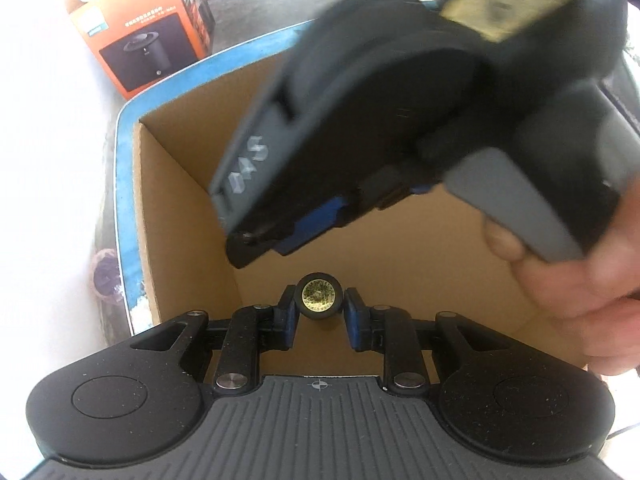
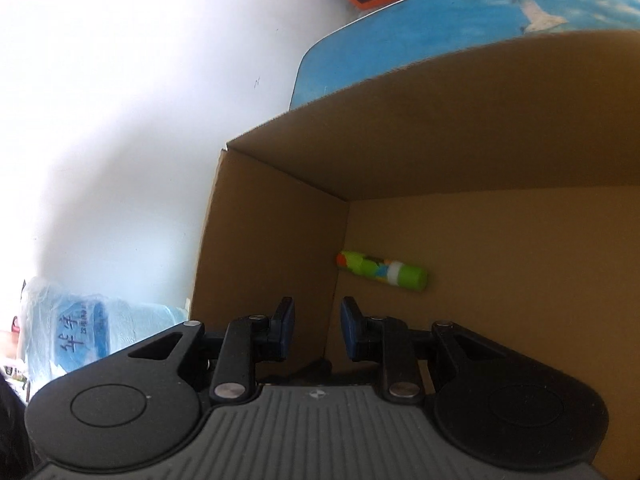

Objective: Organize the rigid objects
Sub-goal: 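Carry the black marker with the right gripper into the box and release, then move the right gripper to the black tape roll and grasp it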

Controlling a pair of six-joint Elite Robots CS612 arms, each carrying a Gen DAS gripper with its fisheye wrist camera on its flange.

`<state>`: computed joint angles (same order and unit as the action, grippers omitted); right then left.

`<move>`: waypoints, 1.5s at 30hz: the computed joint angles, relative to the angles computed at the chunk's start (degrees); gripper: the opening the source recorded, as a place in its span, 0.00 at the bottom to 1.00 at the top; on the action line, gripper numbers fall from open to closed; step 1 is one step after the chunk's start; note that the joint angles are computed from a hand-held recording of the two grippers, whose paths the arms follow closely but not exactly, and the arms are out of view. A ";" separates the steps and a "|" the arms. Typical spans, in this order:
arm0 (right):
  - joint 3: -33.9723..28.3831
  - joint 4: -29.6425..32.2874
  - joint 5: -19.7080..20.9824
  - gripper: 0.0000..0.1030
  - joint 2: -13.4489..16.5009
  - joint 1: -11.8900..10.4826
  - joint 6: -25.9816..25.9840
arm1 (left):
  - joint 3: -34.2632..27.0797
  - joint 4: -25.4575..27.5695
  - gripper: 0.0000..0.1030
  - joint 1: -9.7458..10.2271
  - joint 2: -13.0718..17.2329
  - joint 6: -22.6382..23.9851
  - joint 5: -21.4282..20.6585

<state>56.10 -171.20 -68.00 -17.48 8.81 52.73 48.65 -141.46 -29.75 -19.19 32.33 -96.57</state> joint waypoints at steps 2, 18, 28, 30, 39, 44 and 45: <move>-0.43 -0.29 -0.19 0.26 0.22 -0.04 0.59 | 1.24 -1.28 0.27 -0.09 -0.51 0.18 0.34; 14.08 -19.44 -4.56 0.27 -6.57 -0.81 7.45 | 10.87 -17.61 0.50 2.40 -5.52 -5.70 -7.05; 28.60 -36.44 -9.93 0.27 -13.10 2.05 4.79 | 21.63 -35.56 0.61 5.69 -8.89 -11.53 -19.36; 31.40 -39.31 -12.48 0.27 -14.22 3.27 3.78 | 24.21 -39.18 0.61 6.11 -9.33 -12.16 -20.82; 39.65 -43.81 -29.78 0.27 -15.63 9.44 5.31 | 34.52 -45.86 0.63 7.05 -11.39 -14.48 -26.88; 40.94 -38.42 -37.13 0.27 -15.13 11.75 8.49 | 38.20 -46.32 0.63 6.13 -11.71 -10.84 -28.08; 40.99 -37.56 -37.55 0.27 -14.94 12.00 8.79 | 39.00 -47.42 0.63 5.87 -11.75 -9.37 -28.09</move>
